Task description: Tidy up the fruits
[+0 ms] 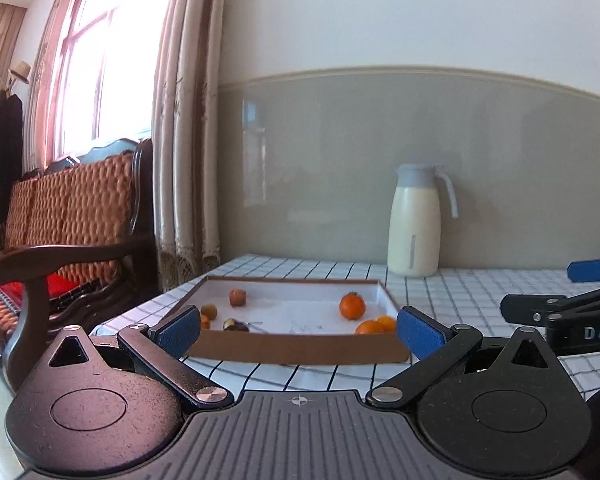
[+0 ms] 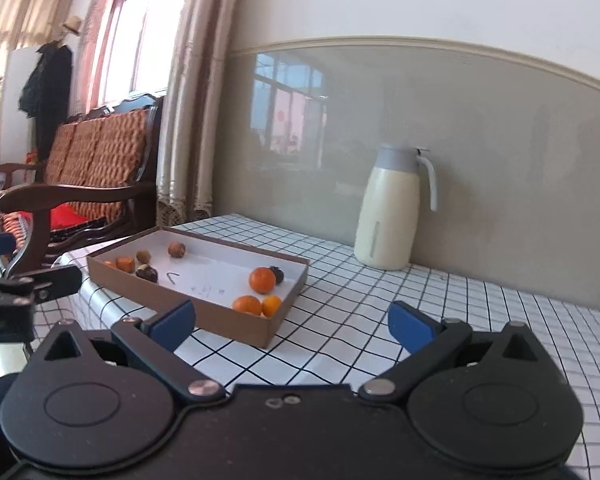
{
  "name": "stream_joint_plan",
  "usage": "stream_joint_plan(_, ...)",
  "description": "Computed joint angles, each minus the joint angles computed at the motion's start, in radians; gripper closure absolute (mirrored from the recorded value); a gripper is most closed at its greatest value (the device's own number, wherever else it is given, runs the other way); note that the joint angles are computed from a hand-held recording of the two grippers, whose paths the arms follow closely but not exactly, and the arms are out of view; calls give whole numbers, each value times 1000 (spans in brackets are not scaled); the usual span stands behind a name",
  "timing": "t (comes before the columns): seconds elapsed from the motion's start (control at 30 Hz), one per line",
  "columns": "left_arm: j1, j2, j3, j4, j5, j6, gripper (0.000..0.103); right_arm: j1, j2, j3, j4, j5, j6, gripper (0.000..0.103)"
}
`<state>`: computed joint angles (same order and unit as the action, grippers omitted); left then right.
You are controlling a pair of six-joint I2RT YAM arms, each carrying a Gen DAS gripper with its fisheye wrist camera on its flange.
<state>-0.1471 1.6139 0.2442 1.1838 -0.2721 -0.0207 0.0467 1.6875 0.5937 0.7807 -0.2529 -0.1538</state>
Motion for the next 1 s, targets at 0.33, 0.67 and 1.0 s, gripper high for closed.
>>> stream_joint_plan(0.33, 10, 32, 2, 32, 4, -14, 0, 35, 16, -16, 39, 37, -43, 6)
stream_joint_plan(0.67, 34, 39, -2, 41, 24, -21, 0, 42, 21, -9, 38, 32, -45, 6)
stream_joint_plan(1.0, 37, 53, -9, 67, 29, -5, 0, 37, 15, -9, 41, 26, -29, 6)
